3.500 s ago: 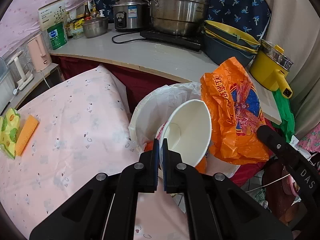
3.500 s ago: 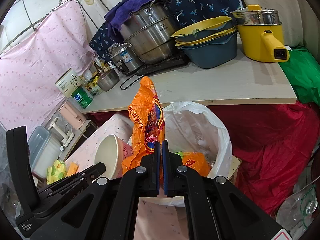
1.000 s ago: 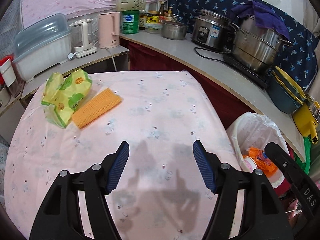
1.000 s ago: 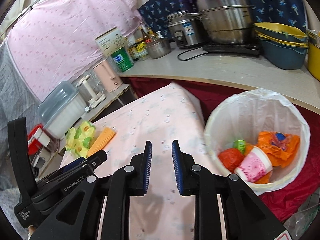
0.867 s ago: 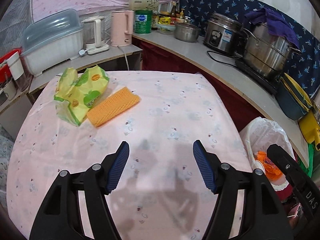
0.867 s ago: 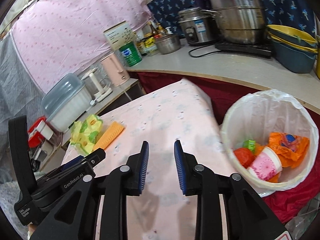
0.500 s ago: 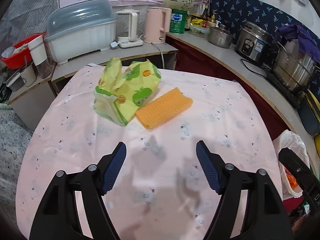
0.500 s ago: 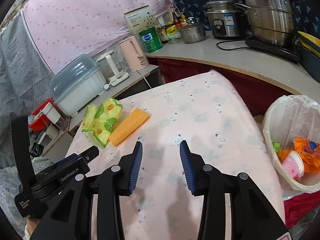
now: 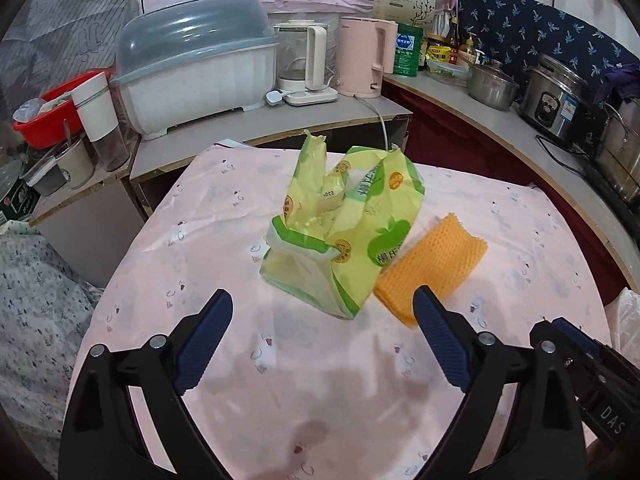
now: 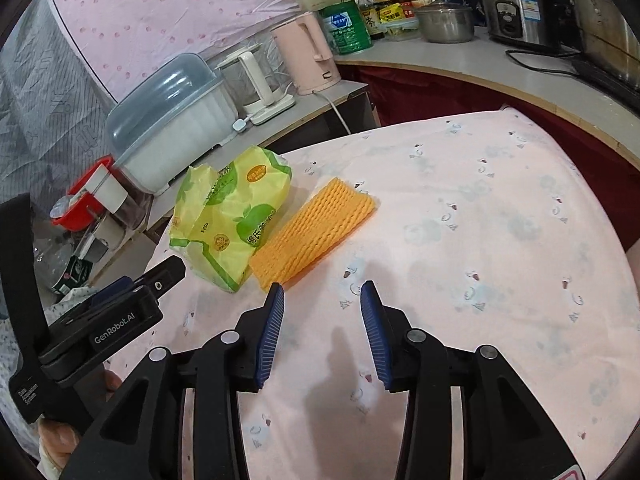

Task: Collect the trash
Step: 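Grasp the yellow-green snack bag with the left gripper while the right grasps the orange foam net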

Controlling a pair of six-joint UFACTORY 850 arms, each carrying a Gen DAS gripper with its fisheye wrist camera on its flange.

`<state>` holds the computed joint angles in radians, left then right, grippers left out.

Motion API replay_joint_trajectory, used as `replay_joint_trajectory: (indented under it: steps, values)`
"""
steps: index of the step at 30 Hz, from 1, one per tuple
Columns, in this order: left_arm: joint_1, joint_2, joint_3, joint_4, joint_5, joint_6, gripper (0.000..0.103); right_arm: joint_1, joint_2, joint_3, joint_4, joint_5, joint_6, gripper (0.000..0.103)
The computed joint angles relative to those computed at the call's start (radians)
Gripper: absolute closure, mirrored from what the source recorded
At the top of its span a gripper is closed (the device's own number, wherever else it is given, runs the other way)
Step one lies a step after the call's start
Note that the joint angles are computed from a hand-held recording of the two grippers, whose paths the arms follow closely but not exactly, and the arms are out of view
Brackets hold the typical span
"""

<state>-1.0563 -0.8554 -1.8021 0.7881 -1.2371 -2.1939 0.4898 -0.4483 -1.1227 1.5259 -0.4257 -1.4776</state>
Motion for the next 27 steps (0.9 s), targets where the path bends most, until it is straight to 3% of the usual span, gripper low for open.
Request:
replay_joint_trajectory:
  steps: [12, 16, 21, 23, 24, 27]
  values:
    - [0.083, 0.034, 0.122, 0.045, 0.141, 0.003, 0.017, 0.06, -0.223, -0.237, -0.217, 0.001, 0.301, 0.062]
    - [0.1, 0.04, 0.146, 0.056, 0.205, -0.002, 0.045, 0.069, -0.253, -0.269, -0.218, -0.002, 0.316, 0.062]
    - [0.1, 0.031, 0.141, 0.069, 0.214, 0.001, 0.062, 0.077, -0.265, -0.277, -0.187, 0.014, 0.275, 0.063]
    - [0.098, 0.025, 0.13, 0.072, 0.212, 0.008, 0.065, 0.081, -0.264, -0.275, -0.182, 0.023, 0.261, 0.071]
    - [0.098, 0.023, 0.126, 0.071, 0.214, 0.01, 0.067, 0.082, -0.266, -0.276, -0.186, 0.018, 0.264, 0.08]
    - [0.094, 0.018, 0.114, 0.068, 0.206, 0.012, 0.07, 0.085, -0.255, -0.26, -0.154, 0.026, 0.229, 0.087]
